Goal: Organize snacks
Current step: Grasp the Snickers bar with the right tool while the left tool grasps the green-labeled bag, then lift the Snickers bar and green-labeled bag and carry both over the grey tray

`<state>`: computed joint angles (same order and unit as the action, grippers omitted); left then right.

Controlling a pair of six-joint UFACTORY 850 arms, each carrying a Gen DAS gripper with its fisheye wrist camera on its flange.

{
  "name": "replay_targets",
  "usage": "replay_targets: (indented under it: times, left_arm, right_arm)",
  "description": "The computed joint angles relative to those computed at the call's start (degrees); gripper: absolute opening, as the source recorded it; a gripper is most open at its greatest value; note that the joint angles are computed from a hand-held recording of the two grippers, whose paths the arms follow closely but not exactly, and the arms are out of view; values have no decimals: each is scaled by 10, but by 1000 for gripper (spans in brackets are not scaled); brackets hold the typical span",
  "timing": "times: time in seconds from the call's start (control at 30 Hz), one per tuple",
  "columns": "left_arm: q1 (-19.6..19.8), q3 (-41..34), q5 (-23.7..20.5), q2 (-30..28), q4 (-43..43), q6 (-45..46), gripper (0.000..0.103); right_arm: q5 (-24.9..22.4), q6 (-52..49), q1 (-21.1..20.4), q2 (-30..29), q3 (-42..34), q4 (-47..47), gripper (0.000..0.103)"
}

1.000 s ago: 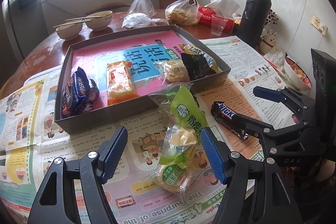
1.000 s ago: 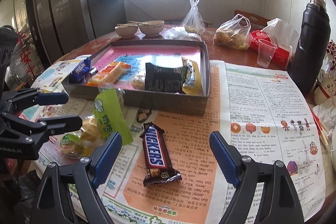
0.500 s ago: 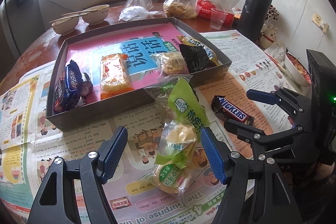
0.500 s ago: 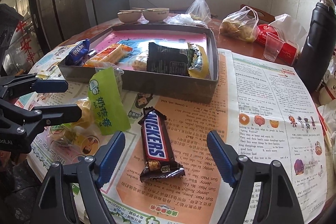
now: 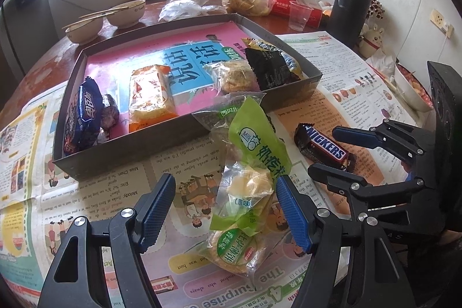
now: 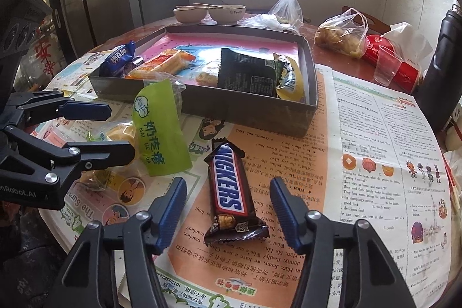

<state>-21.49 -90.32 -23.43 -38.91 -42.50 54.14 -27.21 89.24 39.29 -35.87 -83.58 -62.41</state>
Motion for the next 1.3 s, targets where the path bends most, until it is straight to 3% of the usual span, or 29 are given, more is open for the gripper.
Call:
replay_targets:
  times: [0.13,0.27,0.47,0.67,0.77,0.9,1.3]
  left_arm:
    - [-1,-3,-2,-3,4,-3,74]
    - [-2,-7,-4,-7,9,-4,74]
    - [-5,-15,-10,-14,16,-11,73]
    - [-4,-33,-31,-27,27,-20,59]
    - [-1,-41,-53,-32,4,-1,41]
    - [-1,-40,-57,-32,-2,6,34]
    - [26,-20,-45,-2,-108,68,34]
  right_arm:
    - [0,-1,-1,-4,-2,2,45]
    - [5,15,-3,0,4,-15,29]
    - [1,44,-6,0,8,-37,29]
    - [2,93,-12,5,17,-61,29]
    - [3,106,-14,7,20,-66,29]
    - [3,124,-14,10,24,-77,29]
    - [14,198,-16,26,41,-135,29]
